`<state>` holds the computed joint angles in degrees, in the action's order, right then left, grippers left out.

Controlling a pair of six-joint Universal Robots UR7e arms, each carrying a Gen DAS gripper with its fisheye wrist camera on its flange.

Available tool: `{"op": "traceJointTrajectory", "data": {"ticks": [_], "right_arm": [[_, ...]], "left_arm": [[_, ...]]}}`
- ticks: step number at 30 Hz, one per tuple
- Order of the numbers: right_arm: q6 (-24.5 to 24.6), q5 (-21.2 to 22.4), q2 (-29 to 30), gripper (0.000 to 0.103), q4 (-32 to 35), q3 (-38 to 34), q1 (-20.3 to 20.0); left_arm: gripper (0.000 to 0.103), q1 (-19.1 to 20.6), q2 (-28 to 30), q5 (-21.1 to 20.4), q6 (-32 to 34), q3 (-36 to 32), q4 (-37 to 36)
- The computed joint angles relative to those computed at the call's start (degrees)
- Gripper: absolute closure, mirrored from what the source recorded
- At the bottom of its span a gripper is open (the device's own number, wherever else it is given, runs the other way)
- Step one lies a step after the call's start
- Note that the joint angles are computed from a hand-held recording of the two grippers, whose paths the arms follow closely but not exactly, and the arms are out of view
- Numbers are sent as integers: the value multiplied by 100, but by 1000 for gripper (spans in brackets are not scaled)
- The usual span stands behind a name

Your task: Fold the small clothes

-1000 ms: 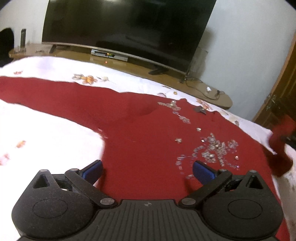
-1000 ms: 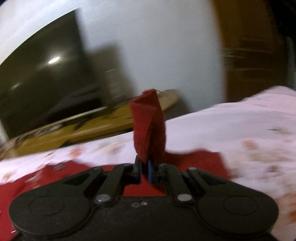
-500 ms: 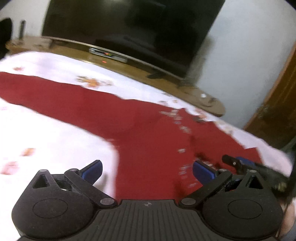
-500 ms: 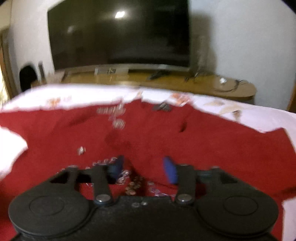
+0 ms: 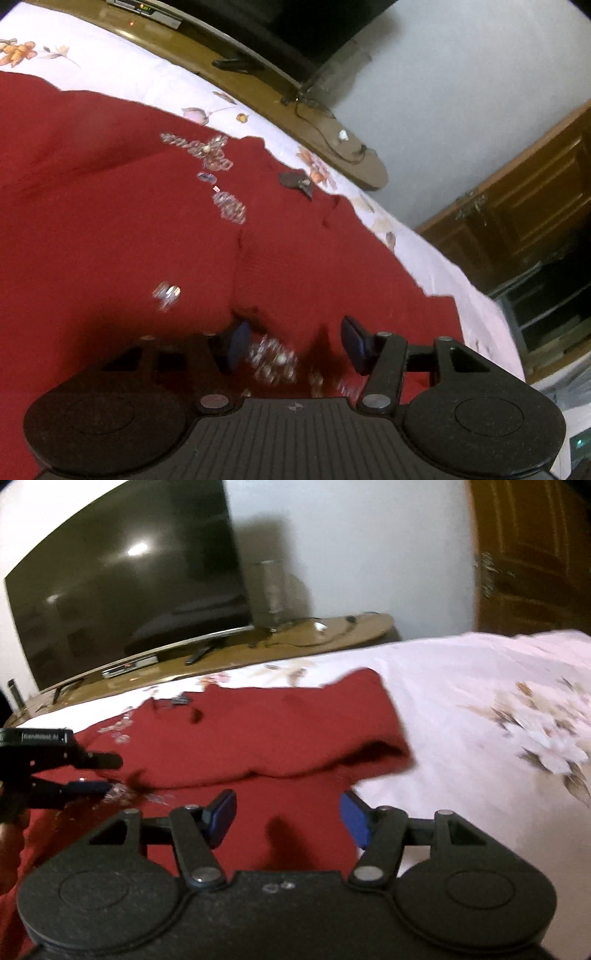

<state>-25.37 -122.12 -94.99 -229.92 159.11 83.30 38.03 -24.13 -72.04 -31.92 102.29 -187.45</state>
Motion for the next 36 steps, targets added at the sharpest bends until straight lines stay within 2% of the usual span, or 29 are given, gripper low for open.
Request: {"op": "traceJointTrajectory", "data": {"ticks": [1, 2, 4, 7, 11, 14, 16, 20, 21, 23, 25, 29, 31, 34, 35, 36], "right_arm": [[60, 92, -144, 42, 37, 65, -134], [134, 165, -309, 42, 117, 120, -230], [237, 417, -552, 42, 260, 169, -501], [292, 712, -587, 42, 379, 43, -859], [660, 1267, -973, 42, 1136, -164, -1507], [877, 1417, -903, 44, 1317, -322, -1730], [798, 1387, -736, 44, 1170, -362, -1721], [449, 1171, -489, 44, 997, -419, -1552], [314, 1075, -401, 47, 922, -443, -1490], [-67, 816, -158, 61, 681, -500, -1336], [-315, 881, -146, 95, 693, -508, -1333], [-613, 547, 1, 96, 393, -554, -1091], [-755, 392, 147, 96, 58, -517, -999], [-771, 312, 311, 94, 35, -530, -1094], [-769, 286, 227, 92, 190, -550, -1051], [-754, 391, 53, 82, 405, -528, -1081]], "left_arm": [[100, -18, -5, 94, 37, -53, 208], [100, 8, 17, 97, 62, -130, 381], [100, 43, -35, 77, 112, -26, 188], [100, 20, -147, 194, 418, 37, -70], [100, 76, -520, 228, 745, 250, -195], [100, 186, -819, 359, 813, 455, -164], [100, 297, -942, 506, 778, 541, -151], [100, 545, -1005, 530, 803, 549, 111], [100, 573, -976, 545, 843, 527, 163], [100, 631, -913, 532, 869, 494, 212], [100, 652, -882, 537, 876, 502, 171], [100, 522, -944, 665, 1086, 759, -349], [100, 535, -958, 823, 1059, 761, -8], [100, 623, -964, 676, 971, 869, -228], [100, 617, -967, 686, 1007, 872, -239], [100, 610, -966, 690, 1071, 873, -249]]}}
